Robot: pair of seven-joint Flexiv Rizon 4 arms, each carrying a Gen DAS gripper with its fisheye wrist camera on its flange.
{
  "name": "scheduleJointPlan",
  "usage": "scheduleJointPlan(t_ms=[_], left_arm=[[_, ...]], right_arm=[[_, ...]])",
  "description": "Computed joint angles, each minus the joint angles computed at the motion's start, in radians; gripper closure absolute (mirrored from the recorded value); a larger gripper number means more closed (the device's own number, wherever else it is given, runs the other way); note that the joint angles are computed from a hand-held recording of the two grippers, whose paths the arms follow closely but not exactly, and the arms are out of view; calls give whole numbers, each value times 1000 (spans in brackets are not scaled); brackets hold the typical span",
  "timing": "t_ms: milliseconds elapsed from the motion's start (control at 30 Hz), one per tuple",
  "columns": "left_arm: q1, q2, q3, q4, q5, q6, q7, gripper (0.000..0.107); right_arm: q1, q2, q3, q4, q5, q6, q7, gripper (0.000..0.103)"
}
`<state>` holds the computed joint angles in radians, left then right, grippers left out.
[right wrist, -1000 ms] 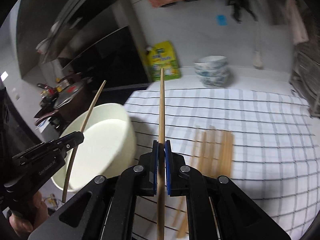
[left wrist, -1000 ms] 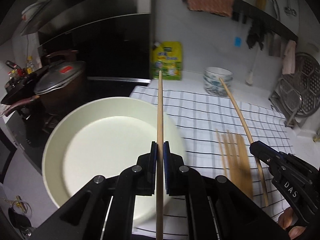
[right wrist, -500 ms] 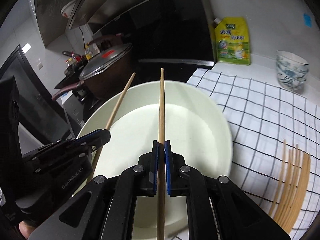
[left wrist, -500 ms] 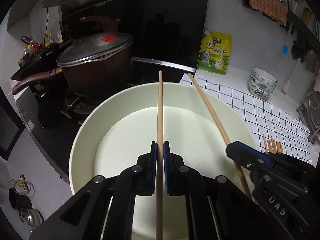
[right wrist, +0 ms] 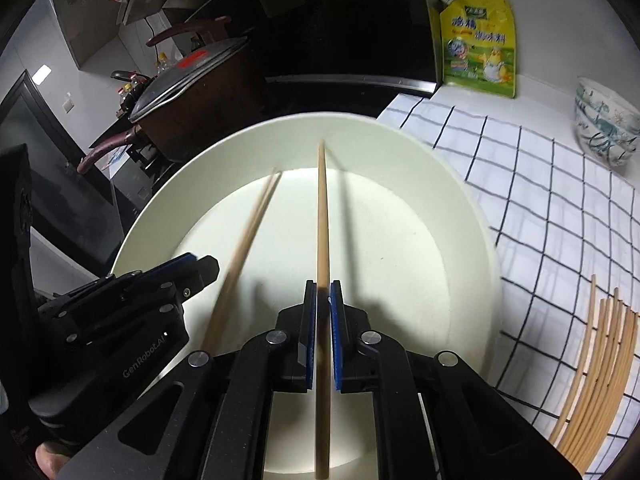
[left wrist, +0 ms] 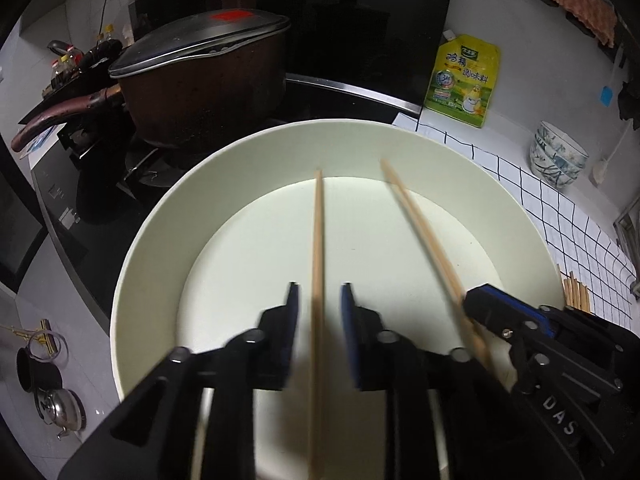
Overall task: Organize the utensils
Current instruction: 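Carry both chopsticks over the white basin and open both tools to drop them, then move both open tools back from the basin to the chopstick row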
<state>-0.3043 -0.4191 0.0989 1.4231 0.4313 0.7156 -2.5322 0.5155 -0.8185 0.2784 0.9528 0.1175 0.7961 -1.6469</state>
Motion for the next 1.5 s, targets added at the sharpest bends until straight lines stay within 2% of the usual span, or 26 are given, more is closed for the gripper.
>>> scheduleJointPlan(t_ms=[33, 100, 133, 433, 767, 1033, 1167, 1500], left_arm=[[-6, 5, 5, 0, 11, -6, -10, 62], [-23, 21, 17, 6, 51, -2, -39, 34], [-30, 30, 22, 9, 74, -1, -54, 33], [-43, 90, -4, 55, 163, -3, -119, 32], [-88, 79, -45, 16, 202, -28, -129, 19], [-136, 19, -60, -66, 189, 4, -80, 16], [-166, -20, -55, -116, 176, 23, -59, 16], [-223, -116, -32, -221, 128, 51, -17, 12]], right_arm=[[0, 11, -6, 18, -1, 21, 5, 87], [-7, 33, -7, 53, 3, 58, 10, 85], [-10, 41, -6, 67, 2, 70, 13, 85], [-40, 150, -7, 252, -24, 215, 50, 84], [-104, 272, -16, 473, -54, 359, 122, 74], [-142, 364, -73, 640, -130, 452, 231, 60], [-157, 403, -110, 724, -189, 498, 305, 58], [-206, 427, -152, 811, -289, 493, 415, 51]])
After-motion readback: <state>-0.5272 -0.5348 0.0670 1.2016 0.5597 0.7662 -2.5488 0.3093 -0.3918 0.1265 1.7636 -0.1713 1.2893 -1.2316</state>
